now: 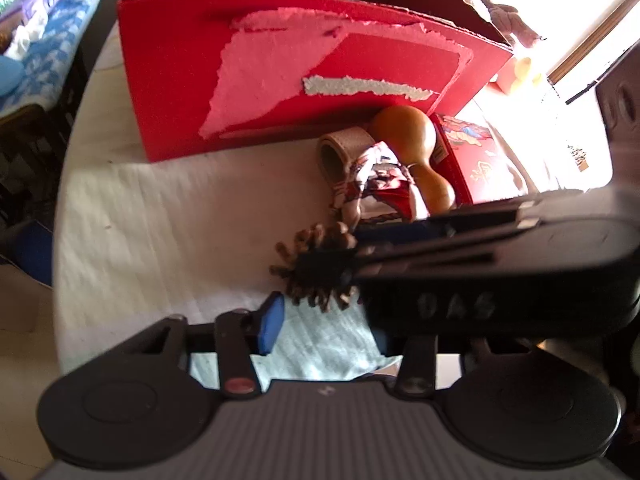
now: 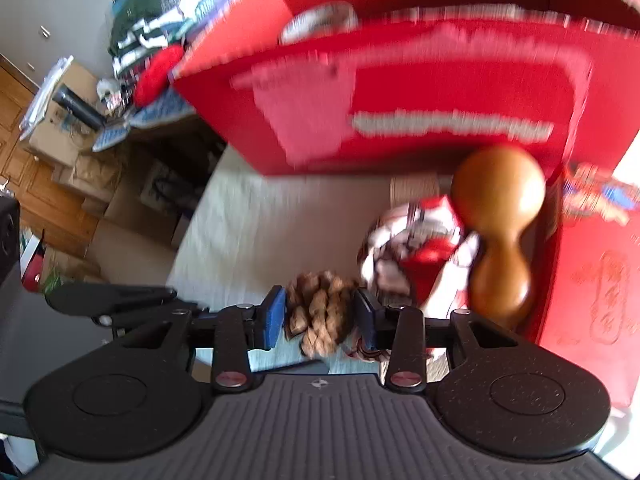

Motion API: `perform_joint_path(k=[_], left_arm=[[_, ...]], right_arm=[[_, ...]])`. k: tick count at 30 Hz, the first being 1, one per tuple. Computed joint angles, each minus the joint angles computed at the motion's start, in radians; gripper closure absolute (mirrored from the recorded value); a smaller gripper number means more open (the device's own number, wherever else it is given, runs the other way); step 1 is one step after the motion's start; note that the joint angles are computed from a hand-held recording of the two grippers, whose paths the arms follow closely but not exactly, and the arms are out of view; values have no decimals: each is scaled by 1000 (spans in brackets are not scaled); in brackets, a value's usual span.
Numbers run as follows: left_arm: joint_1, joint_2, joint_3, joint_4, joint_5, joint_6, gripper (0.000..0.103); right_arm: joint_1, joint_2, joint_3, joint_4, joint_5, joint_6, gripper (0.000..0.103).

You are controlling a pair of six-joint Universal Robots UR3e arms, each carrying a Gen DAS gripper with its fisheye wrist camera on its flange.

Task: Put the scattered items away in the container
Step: 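Move the right tool down to the brown pine cone, then close the right gripper on the pine cone and lift it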

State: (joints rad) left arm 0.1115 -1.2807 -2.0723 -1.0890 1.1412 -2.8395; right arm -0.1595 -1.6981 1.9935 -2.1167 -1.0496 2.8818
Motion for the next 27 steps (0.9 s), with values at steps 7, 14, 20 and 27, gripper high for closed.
perform_joint_path(k=[7,14,20,27], left_arm=[[8,-18,-33,33,-8,-4,71],[11,10,-46,47,-6,0,71],[-4,71,-46,81,30,19,71],[36,149,-1,38,-2,55,72]], right_arm=[[-14,-5,24,-4,21,-6,59],[6,-24,19,-15,15,-6,59],[-1,-81,31,-35,45,-36,60],[-1,-139,8,-52,84,-19,60]])
